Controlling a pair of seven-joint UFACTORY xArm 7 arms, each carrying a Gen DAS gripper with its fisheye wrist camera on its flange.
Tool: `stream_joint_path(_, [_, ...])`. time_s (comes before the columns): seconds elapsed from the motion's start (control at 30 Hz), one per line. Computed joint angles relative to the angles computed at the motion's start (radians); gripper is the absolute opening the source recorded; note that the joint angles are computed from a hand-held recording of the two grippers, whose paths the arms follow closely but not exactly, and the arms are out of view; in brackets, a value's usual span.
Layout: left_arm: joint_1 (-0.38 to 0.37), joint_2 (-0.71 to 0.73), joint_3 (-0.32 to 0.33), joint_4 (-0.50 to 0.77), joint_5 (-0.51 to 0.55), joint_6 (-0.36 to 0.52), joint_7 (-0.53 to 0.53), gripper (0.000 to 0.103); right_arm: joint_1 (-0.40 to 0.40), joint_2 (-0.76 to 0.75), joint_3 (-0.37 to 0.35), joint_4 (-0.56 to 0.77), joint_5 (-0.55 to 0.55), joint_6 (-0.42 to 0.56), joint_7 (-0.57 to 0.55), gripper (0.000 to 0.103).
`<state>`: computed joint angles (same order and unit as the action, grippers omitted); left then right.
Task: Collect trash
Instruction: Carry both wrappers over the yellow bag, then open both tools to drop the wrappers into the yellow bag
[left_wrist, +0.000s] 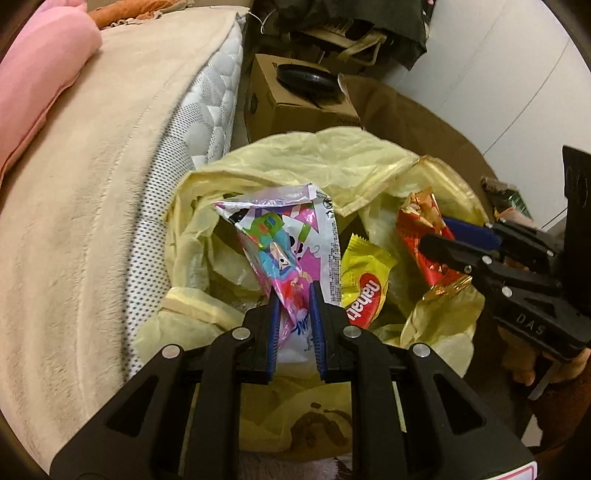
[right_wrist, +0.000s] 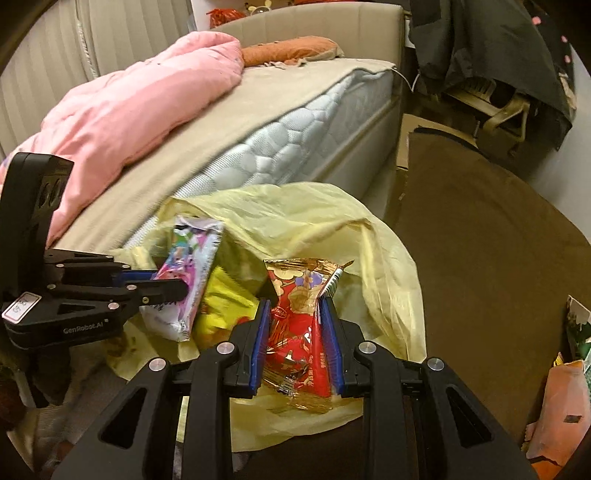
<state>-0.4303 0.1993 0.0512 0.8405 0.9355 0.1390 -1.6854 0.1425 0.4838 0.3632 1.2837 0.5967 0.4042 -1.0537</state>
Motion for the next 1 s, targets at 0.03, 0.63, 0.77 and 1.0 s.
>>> stream_joint_path(0.03, [0.003,0.008,-0.005,0.005,-0.009,0.001,0.012,0.015,-0.003,0.005,-0.002,0.001,0.000,-0.002,-0.001,0.026])
stream_joint_path(0.63, [-0.044,0.003,0.051,0.007,0.036,-0.013,-0.027,0.015,-0.039,-0.009,0.026,-0.013,0.057,-0.012,-0.081,0.026])
stream_joint_path(0.77, [-0.018,-0.035,0.040,-0.016,0.114,-0.029,-0.096,0.025,-0.039,-0.027,0.026,-0.026,0.080,-0.012,-0.096,0.028])
stream_joint_path(1.0, [0.026,-0.149,0.002,-0.061,0.312,0.008,-0.318,0.041,-0.048,-0.076,0.028,-0.058,0.164,0.001,-0.149,0.042])
